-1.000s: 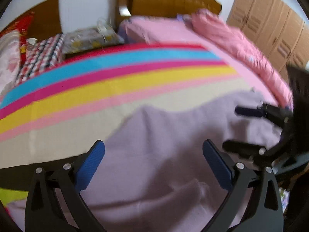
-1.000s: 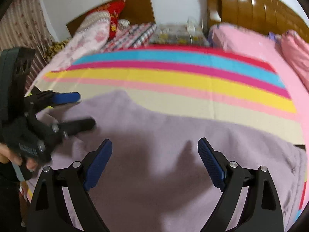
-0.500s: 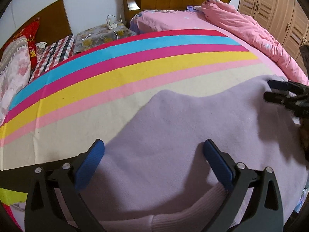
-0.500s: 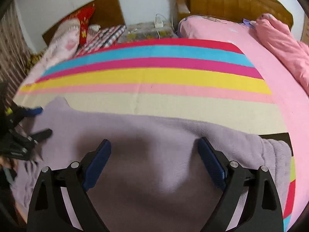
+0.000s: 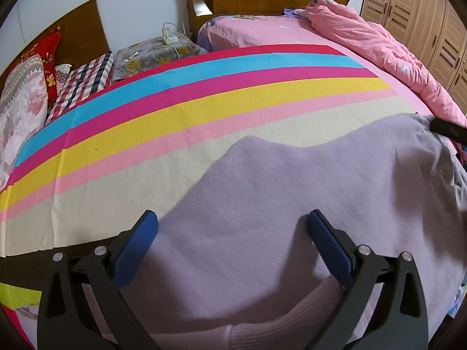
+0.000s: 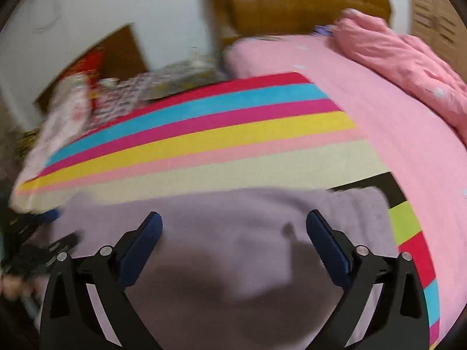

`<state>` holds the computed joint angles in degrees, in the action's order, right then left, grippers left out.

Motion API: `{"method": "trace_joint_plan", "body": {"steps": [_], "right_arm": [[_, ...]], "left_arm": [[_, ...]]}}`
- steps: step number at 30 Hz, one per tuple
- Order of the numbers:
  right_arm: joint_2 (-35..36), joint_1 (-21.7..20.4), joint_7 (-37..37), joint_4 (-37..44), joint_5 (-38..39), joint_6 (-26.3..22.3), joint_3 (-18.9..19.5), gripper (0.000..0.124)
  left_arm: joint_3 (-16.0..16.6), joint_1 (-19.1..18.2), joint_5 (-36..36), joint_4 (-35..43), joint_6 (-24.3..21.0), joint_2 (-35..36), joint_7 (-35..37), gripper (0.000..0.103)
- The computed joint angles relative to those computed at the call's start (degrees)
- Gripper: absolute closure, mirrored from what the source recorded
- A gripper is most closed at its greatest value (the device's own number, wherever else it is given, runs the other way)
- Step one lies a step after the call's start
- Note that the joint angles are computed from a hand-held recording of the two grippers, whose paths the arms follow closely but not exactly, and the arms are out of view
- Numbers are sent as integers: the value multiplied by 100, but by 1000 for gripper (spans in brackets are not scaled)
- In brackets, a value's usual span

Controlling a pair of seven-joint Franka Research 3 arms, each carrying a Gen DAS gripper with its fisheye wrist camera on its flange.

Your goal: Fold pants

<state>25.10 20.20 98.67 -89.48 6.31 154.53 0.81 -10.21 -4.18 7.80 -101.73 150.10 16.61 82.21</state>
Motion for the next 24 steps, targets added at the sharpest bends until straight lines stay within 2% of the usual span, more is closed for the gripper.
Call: {"method": "trace_joint_plan", "body": {"steps": [3,5,7,10,12,14,15,16,17,18,19,20,21,22,24], "right_arm": [[-567,-92,-803,-700,334,-257,317,28],[-901,-61,-1022,-1240,352,-499,334,28],[-1073,-161,-1348,-1629,496,-172,411,29],[-1162,-150,-1470,-1677,711,-204,355,34],[-1267,-277,-1472,-1722,1159,-197,411,34],[-1423,-149,-1281,-1922,1104,202,303,33],[-1481,-227,-1564,-2014,1341,406,420,33],[-1561,-322,-2069,-2104,1771,455,574,33],[-1598,-311,-2237,-2159,1814,392,587,32],[-1598,-286,-2218,-2157,1801,388,561,32],[-1608,-89,-1906,-2183,1388,328,353,32],[-1552,-64,-1616,-2296,1036,218,221,32],[-1576,-133,-1582,-2382,1086,328,288,32],[-1674,-244,-1763,-2541,1459,587,417,32],[-1836,-147,-1389,-2662,1318,661,318,32]], "left_arm": [[3,-21,25,9,-1,11,-37,1],[1,-19,24,9,-4,11,-36,1],[-2,-14,18,9,-6,9,-31,1],[-5,-8,5,9,-9,7,-22,1],[-2,-3,10,7,-15,0,-13,1],[-6,-2,1,13,-18,5,-11,1],[-2,-19,18,18,-17,12,-36,1],[-4,0,2,9,-22,-2,-8,1],[-1,-8,11,11,-21,1,-20,1],[-1,-20,21,20,-22,10,-37,1],[-2,-13,16,18,-24,6,-27,1],[-3,-5,9,14,-26,1,-14,1],[0,-4,13,17,-35,-1,-11,1],[21,-40,78,29,-46,7,-66,1],[215,-241,600,-33,-12,-63,-476,1]]}}
